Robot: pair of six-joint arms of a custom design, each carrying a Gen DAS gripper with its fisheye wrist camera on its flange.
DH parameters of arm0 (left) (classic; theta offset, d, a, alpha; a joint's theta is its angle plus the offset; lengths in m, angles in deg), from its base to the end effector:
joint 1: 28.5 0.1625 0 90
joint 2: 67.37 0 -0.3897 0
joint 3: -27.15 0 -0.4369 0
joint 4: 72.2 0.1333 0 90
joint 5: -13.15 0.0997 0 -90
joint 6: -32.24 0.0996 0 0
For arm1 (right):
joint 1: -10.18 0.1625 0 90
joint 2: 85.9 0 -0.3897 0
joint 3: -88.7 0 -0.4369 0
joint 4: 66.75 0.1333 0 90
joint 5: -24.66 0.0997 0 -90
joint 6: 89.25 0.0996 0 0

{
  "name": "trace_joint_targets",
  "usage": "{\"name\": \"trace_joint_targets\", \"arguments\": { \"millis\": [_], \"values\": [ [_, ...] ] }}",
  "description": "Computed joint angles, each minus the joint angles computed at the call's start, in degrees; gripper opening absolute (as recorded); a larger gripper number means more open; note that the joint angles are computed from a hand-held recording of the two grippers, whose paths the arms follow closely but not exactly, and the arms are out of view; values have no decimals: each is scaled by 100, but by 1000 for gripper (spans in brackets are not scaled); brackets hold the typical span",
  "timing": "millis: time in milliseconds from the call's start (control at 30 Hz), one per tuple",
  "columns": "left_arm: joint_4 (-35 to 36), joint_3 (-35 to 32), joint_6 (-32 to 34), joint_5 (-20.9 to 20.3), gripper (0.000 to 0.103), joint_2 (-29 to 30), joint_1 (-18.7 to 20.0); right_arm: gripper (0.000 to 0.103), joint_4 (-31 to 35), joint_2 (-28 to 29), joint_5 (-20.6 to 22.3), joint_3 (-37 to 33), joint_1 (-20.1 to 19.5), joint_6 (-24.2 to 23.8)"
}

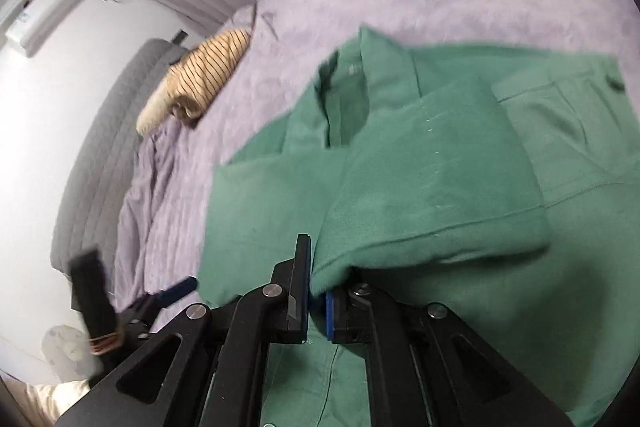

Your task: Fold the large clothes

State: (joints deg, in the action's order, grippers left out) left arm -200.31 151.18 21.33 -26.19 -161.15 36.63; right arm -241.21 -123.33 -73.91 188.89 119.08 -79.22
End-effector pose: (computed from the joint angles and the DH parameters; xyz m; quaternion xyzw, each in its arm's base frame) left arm -0.0023 -0.5050 0.2823 0.0805 0.8986 -0.1901 0.3872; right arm 0.3189 -0.5657 -0.0437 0.0617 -0.9775 0.2001 0.0242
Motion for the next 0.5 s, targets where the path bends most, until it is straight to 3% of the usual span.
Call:
{"name": "trace_joint_targets", "arguments": {
  "millis": [100, 167, 200, 233, 367, 400, 433, 500],
  "values": [
    [26, 22, 153, -75, 103, -153, 171, 15, 210, 336, -333, -149, -41, 536],
    [14, 48, 258, -62, 103, -223, 227, 45, -84, 217, -190, 94, -129, 773],
    [9, 48, 303, -87, 103, -262, 261, 66, -321, 96, -162, 266, -134, 888],
    [9, 49, 338, -122, 103, -310, 294, 69, -658, -14, -261, 448, -106, 1027],
    [132, 26, 348, -170, 103, -474, 395, 66, -1492, -209, -844, 723, -53, 1752],
    [172, 7, 337, -179, 103, -508, 428, 43, -1408, -264, -810, 664, -106, 1870],
    [206, -2, 331, -178, 103, -556, 460, 10, -1236, -239, -744, 543, -120, 1851],
    [215, 8, 352, -155, 103, -676, 508, 11, -843, -48, -776, 94, 59, 1550]
  ]
}}
